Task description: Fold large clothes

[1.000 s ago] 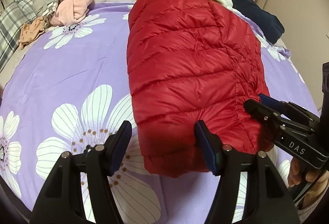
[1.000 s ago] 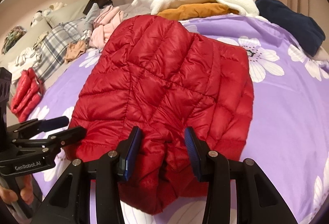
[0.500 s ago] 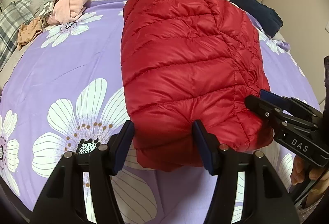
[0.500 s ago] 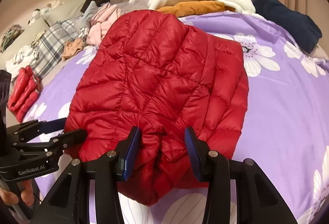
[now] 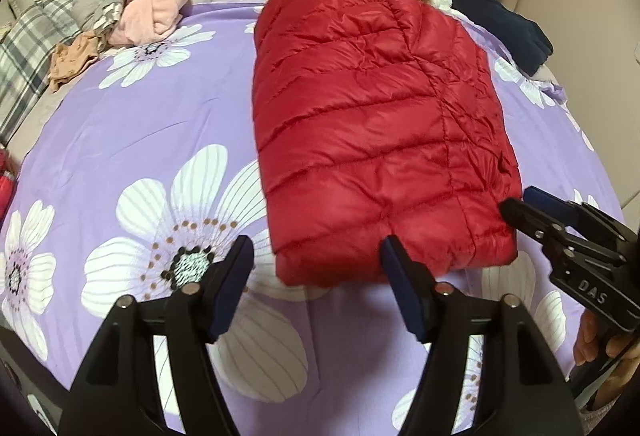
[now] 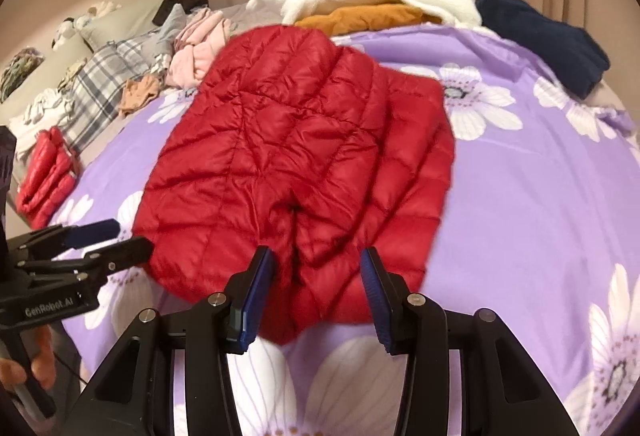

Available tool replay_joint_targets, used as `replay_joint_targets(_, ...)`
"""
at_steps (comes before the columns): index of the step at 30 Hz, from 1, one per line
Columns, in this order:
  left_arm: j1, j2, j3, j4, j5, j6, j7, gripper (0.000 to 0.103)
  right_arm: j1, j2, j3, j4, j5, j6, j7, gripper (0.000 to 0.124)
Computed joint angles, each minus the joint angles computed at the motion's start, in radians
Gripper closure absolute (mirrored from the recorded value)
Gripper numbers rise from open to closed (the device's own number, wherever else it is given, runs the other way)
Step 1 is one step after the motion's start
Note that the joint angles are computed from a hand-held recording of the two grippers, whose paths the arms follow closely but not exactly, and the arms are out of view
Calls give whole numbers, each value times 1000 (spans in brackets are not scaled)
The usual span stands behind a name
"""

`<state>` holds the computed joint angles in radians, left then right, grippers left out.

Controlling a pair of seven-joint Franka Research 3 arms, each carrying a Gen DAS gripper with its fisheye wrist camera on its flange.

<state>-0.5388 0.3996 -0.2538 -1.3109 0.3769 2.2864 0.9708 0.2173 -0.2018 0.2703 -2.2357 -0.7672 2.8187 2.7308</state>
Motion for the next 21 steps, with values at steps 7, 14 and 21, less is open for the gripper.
replay_joint_targets(7, 6, -76, -9, -66, 6, -8, -34, 14, 8, -82, 24, -36, 27, -68, -20, 51)
replay_joint_targets(14, 2, -137, -21, -82, 19, -59, -44, 3, 0, -145, 43, -67, 157, -59, -66, 43)
replay_joint_targets(21, 9, -206, -30, -112, 68, -59, -112, 1, -62, -232, 117, -80, 189, -26, -73, 22)
